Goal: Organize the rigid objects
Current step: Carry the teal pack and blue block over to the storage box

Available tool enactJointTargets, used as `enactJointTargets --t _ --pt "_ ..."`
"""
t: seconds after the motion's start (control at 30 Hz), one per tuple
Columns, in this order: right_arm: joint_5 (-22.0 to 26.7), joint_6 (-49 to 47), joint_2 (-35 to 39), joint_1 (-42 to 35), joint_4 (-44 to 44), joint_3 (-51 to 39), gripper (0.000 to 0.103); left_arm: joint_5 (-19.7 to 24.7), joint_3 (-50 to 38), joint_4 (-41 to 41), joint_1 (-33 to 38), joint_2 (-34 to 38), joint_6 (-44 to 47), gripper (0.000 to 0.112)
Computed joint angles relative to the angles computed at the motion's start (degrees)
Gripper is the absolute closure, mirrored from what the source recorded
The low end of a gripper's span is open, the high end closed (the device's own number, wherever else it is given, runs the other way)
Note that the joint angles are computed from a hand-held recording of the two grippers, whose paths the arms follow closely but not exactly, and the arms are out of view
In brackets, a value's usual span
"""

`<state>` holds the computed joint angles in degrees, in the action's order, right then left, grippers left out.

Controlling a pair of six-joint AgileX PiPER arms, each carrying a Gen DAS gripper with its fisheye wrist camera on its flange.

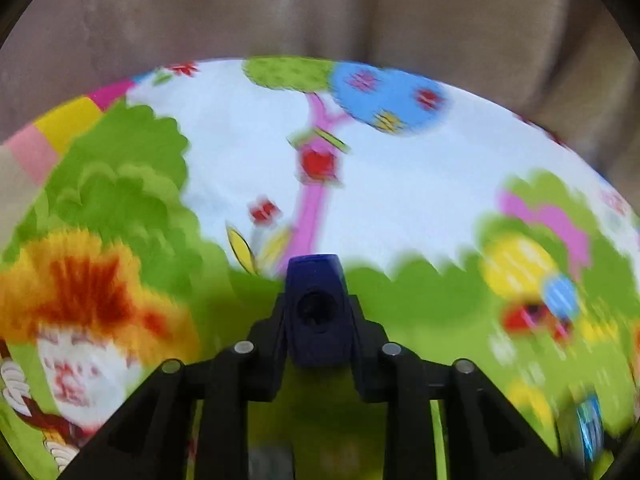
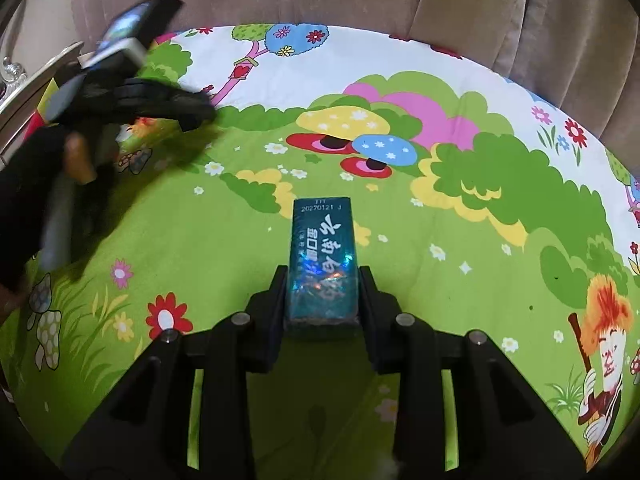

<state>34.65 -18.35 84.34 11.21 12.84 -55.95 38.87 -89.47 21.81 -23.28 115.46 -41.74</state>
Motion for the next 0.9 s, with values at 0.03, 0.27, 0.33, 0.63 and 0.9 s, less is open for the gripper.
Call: enactJointTargets --t 0.03,0.27,0.33,0.63,0.9 --pt "-0.19 0.72 -0.12 0.17 -0.62 0.11 0.066 -2.58 5.59 -0.96 -0.08 -3.73 -0.31 0.085" --pt "2.38 8.86 -4.7 3.2 -3.82 2.78 0.066 -14.75 41.14 8.64 -6.41 -29.4 -16.0 0.085" --pt "3.31 12.81 -8.59 5.65 -5.64 5.56 0.066 -12.49 47.0 12.84 -11.26 -35.25 -22.46 0.085" --pt "15.4 51.63 -28.66 36.98 -27.3 15.92 0.066 6.81 61.02 19.71 -37.89 -57.16 -41.99 0.085" --pt "34.93 73.18 -28.94 68.95 -41.23 9.0 0.066 30.02 58.22 24.2 -63.39 -63.99 -57.06 0.085"
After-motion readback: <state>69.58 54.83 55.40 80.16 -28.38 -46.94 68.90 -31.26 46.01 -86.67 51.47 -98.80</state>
